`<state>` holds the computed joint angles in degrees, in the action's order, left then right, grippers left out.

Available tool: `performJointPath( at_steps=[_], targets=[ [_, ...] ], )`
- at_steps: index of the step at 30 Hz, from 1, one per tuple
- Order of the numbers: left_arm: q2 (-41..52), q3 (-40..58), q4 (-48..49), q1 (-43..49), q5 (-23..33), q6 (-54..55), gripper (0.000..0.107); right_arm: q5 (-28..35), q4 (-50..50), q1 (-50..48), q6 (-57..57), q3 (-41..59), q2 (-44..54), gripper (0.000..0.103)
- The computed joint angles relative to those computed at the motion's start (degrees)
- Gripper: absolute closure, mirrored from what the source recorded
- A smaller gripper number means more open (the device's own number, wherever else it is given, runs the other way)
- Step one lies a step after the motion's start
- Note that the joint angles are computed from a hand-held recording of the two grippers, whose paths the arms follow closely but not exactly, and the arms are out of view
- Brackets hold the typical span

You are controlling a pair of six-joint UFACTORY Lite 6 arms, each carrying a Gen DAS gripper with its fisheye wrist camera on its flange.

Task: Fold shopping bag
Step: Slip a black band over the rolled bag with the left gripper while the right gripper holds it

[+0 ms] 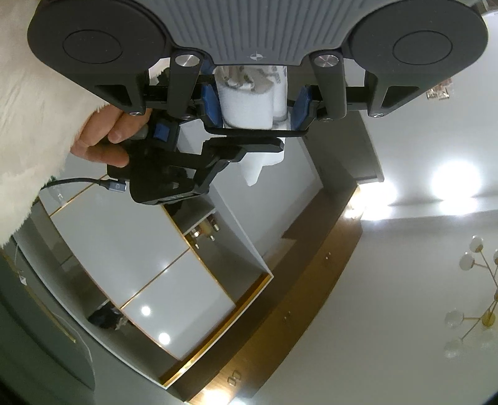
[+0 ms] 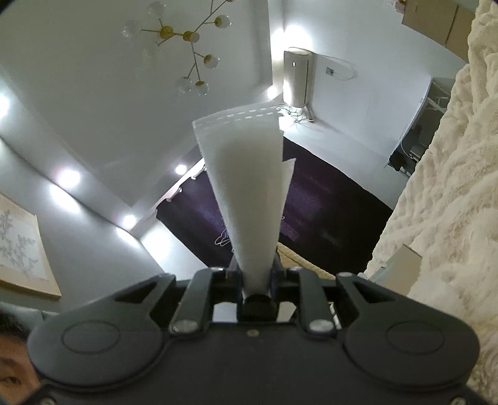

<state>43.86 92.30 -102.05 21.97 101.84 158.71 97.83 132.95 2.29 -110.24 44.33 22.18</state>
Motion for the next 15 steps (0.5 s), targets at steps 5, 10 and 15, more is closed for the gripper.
performJointPath(
  at_steps=[5, 10, 15],
  targets=[
    [-1.46, -2.31, 0.16, 0.27, 0.28, 1.04, 0.066, -0.33, -0.29, -0.23, -0.6, -1.1, -0.88, 0.083],
    [-0.65, -0.58, 1.2, 1.6, 2.05, -1.13, 0.078, -1.74, -1.26, -0.93, -1.91, -2.57, -3.53, 0.072],
    [0.26, 0.66, 1.12, 2.63, 4.67, -1.54, 0.078, 0.57, 2.12, -3.47, -3.31, -7.03, -6.7, 0.052]
  ],
)
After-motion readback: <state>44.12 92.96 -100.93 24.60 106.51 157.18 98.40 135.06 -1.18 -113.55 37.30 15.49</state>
